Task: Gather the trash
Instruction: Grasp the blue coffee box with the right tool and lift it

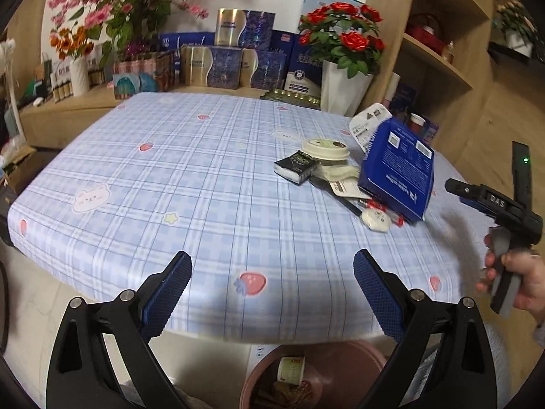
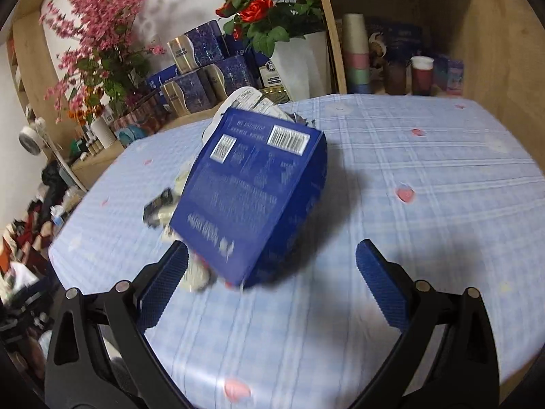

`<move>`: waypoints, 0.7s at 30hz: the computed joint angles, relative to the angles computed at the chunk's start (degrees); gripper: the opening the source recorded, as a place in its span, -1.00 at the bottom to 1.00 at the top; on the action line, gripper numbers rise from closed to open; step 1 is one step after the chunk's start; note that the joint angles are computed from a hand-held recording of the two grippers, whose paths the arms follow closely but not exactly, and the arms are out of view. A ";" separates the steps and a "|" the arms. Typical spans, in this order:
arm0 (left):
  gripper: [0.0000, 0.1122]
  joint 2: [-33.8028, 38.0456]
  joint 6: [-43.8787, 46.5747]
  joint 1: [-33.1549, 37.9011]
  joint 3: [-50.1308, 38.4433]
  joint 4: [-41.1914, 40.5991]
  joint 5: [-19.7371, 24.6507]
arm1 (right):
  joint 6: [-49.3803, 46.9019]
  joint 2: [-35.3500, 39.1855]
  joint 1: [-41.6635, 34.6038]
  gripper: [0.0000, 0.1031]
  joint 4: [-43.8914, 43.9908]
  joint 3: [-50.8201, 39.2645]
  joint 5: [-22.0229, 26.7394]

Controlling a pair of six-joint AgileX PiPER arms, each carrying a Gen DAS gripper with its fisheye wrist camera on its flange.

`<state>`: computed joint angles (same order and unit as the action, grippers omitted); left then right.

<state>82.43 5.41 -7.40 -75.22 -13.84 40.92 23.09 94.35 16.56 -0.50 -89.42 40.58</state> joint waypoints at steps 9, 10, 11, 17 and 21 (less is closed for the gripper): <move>0.67 7.65 -1.56 -0.95 -7.24 1.64 -0.17 | -6.93 15.48 -5.07 0.88 13.98 -16.98 4.27; 0.67 8.16 -1.37 -1.00 -7.69 1.53 -0.11 | -6.99 16.20 -5.44 0.88 15.39 -17.54 4.24; 0.67 8.68 -1.03 -0.99 -8.09 1.31 -0.01 | -6.96 16.56 -5.63 0.88 16.37 -17.67 3.98; 0.66 9.60 -1.50 -1.66 -8.41 1.99 -0.03 | -7.33 15.37 -5.41 0.27 19.68 -15.44 2.45; 0.66 8.51 -1.70 -2.53 -7.47 2.42 -0.27 | -9.98 10.56 -5.20 -0.20 23.06 -9.87 -0.95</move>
<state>90.94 3.72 -9.93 -82.69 -11.42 40.64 13.11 104.90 11.36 22.55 -99.28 39.64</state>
